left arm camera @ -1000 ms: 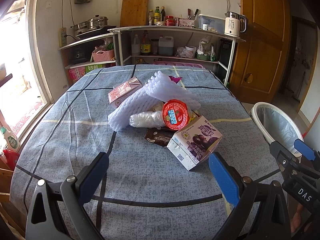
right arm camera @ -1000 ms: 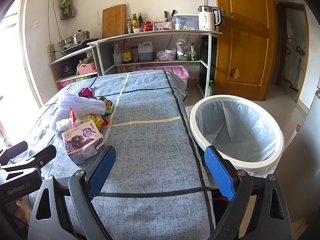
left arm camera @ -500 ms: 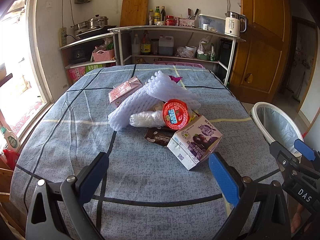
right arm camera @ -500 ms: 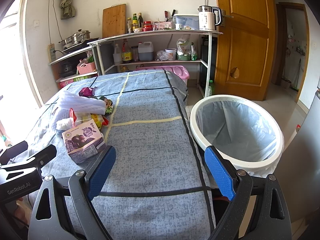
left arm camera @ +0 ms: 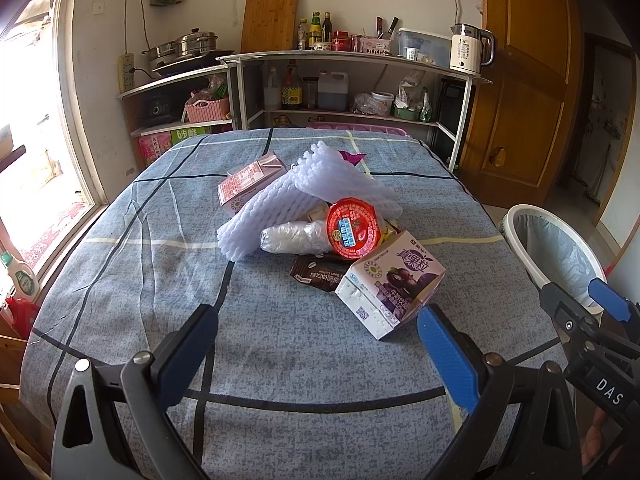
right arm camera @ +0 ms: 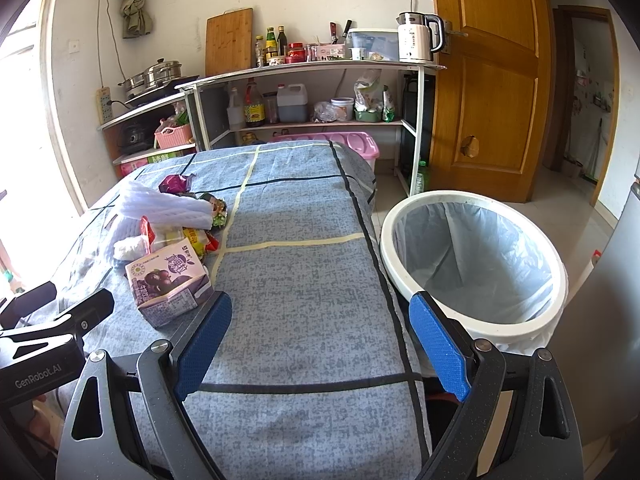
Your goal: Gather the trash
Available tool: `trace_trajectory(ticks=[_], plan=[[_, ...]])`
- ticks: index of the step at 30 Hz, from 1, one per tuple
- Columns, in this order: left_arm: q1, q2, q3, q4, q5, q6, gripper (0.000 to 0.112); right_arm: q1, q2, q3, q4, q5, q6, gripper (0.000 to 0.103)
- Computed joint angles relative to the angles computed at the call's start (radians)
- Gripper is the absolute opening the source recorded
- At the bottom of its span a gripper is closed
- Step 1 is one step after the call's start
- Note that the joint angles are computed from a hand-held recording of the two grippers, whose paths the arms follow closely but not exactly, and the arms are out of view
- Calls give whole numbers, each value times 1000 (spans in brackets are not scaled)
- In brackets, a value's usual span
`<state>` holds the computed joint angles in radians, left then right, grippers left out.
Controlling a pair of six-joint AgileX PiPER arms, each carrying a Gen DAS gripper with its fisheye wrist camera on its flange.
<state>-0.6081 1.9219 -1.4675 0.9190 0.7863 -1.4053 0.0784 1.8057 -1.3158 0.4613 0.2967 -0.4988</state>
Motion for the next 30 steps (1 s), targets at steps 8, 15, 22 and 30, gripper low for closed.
trace_trajectory(ticks=[8,15,22,30], plan=[[1,3,-2,-2,1,1,102,0,0,0,-2,0,1,91],[7,1,0,-12,-2,5,102,2,-1,3,-12,2,12,91],[25,-24,39,-15,-33,6,102,6,14,-10,58,13,-67,91],[127,-129,211,2,-147,-41,101,13,64,-65,329,112,-357,91]])
